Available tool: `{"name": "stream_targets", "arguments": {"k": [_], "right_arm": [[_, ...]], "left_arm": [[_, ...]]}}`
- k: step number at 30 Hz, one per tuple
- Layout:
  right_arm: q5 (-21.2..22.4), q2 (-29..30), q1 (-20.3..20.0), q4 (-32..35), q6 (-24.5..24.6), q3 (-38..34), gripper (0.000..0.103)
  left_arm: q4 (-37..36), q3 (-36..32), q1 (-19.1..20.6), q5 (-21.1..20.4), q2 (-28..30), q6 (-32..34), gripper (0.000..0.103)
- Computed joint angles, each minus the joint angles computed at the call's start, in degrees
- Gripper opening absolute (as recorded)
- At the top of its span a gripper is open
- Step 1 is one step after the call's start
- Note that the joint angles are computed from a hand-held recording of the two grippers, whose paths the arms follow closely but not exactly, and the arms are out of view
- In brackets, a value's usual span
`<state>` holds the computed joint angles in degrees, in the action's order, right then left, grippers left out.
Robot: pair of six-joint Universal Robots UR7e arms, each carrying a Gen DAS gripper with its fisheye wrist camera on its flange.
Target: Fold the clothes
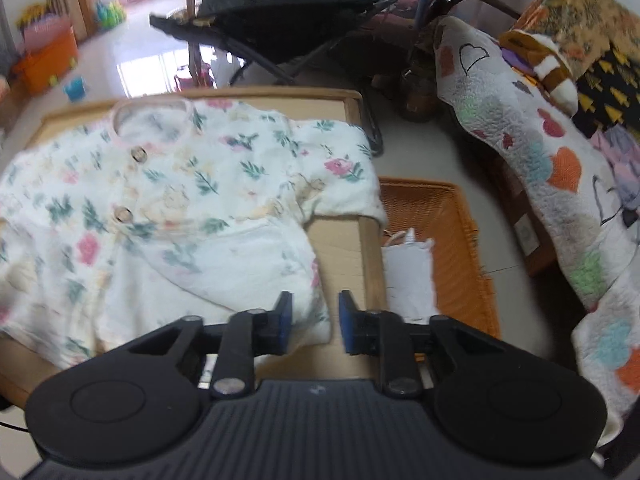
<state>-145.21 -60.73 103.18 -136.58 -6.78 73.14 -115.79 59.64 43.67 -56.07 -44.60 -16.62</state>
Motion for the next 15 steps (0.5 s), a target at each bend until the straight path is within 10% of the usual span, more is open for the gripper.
{"name": "stream_targets", "arguments": {"k": [11, 15], "right_arm": [[2.5, -4.8, 2.8, 4.1, -12.7, 3.9, 0.002], [3.7, -5.9, 4.2, 3.6, -27.0, 6.8, 0.002]], "left_arm": [[1.1, 2.6, 0.5, -2.5, -0.7, -1.7, 0.042], [1.6, 2.4, 0.8, -3.6, -0.5, -2.1, 0.042]]}}
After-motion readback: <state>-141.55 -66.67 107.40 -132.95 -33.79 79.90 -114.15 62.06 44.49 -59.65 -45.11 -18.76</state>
